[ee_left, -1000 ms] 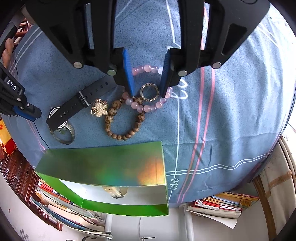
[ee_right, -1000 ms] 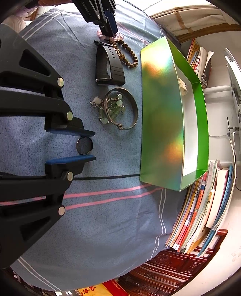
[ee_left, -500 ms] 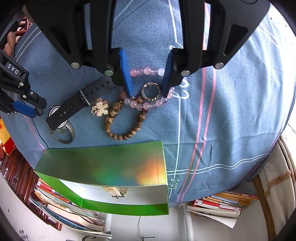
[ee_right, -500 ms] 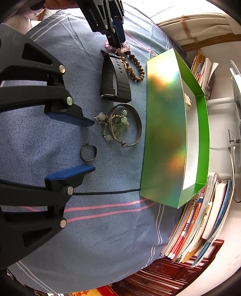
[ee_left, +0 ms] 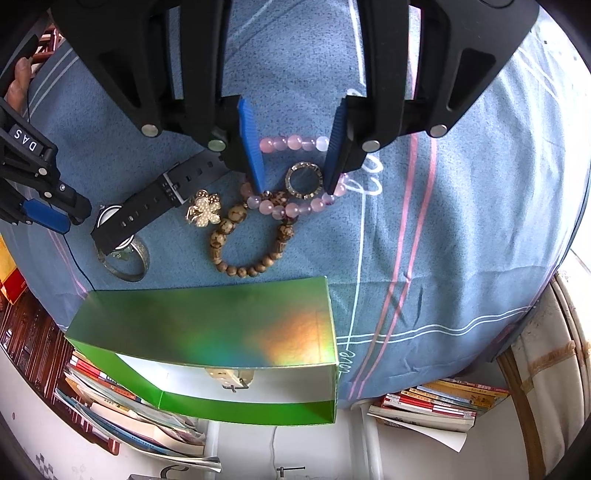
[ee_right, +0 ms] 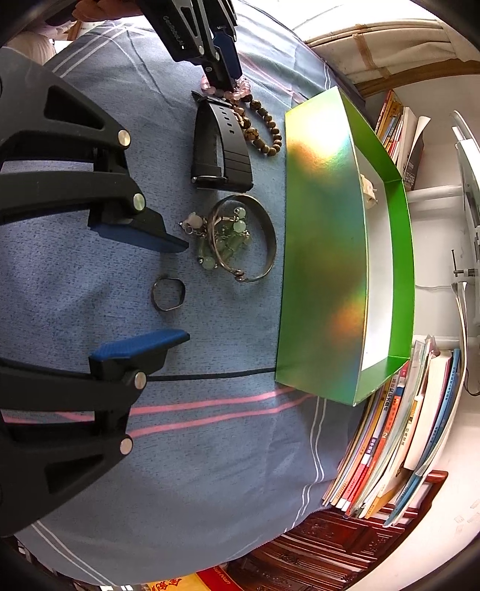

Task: Organize jewelry
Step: 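Grasp the small dark ring with the right tool while the left tool grasps the silver ring, then carry both rings into the green box and open both tools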

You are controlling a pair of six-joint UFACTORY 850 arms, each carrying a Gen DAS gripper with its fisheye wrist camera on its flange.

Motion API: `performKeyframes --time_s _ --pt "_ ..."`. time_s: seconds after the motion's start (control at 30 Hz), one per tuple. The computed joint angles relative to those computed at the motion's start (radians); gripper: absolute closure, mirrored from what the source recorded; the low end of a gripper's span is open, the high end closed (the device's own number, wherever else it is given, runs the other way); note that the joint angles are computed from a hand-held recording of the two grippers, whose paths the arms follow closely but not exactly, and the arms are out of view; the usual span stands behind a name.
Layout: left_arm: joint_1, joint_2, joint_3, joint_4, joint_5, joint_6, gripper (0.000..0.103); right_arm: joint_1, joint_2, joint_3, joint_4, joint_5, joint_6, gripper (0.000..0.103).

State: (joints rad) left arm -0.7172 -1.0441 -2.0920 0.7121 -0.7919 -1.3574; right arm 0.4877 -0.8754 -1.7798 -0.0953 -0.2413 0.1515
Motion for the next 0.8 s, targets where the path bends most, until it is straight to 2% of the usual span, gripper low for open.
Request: performKeyframes --time_s 0.2,0.47,0.8 --pt "0.0 0.011 0.02 0.009 0.012 -0.01 0.069 0.003 -0.004 -0.008 -0.022 -0.008 0.02 0.062" --pt "0.0 0.01 0.019 0.007 0.011 -0.009 0.069 0.006 -0.004 -0.011 0.048 -0.008 -0.064 0.076" --pt "0.001 0.012 0.022 0.009 0.013 -0.011 0.069 0.006 -0.004 -0.011 0.071 -0.006 -0.085 0.077"
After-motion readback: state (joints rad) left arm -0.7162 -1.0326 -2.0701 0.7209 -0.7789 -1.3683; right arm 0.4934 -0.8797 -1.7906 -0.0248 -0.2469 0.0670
